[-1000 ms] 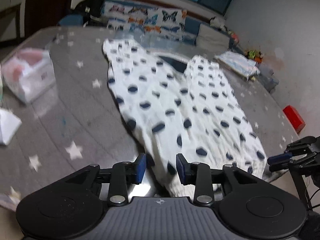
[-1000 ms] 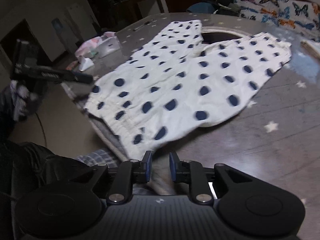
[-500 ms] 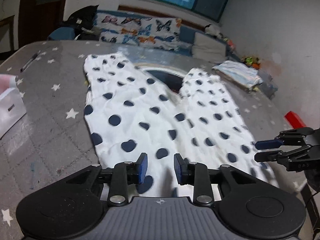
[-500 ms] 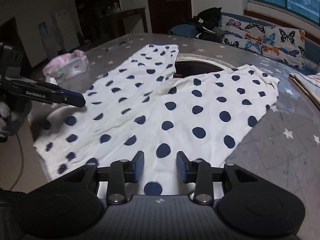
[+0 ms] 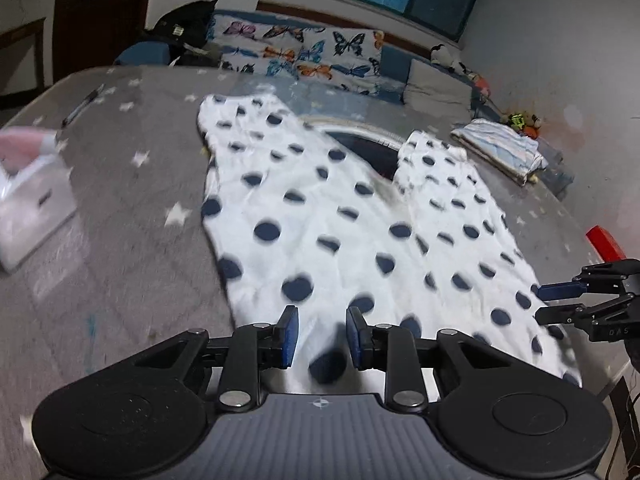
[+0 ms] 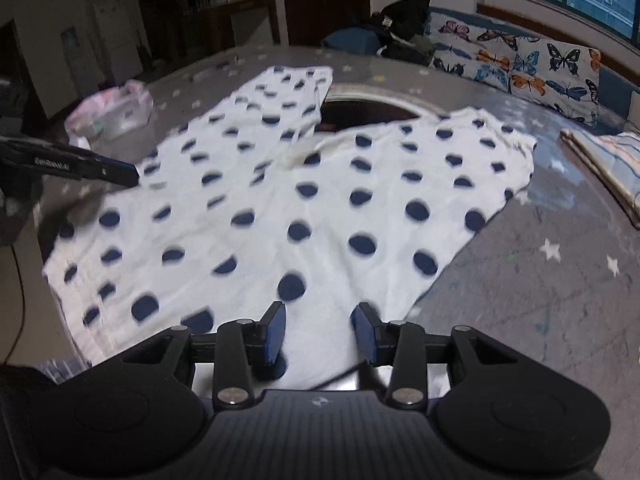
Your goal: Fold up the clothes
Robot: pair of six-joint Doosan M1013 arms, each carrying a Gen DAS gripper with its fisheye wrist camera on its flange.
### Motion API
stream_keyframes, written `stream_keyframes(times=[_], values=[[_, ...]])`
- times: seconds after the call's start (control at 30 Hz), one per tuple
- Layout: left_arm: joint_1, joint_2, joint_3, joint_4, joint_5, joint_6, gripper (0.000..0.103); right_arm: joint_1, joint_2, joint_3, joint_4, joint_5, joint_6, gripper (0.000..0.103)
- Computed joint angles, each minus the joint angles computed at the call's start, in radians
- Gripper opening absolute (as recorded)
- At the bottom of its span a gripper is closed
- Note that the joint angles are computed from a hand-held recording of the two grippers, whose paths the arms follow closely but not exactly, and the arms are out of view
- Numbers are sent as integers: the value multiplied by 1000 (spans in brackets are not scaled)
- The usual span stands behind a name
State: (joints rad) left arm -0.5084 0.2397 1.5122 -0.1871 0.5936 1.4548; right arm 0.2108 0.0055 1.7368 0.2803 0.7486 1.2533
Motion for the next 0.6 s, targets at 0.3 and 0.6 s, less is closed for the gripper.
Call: stream_keyframes(times=[0.3,0.6], values=[[2,127,-178,94,17,-65,28,-33,98,-93,-79,-72,69,43],[11,264,-351,211,75,-143,28,-57,209,-191,-168,-131,151,43]])
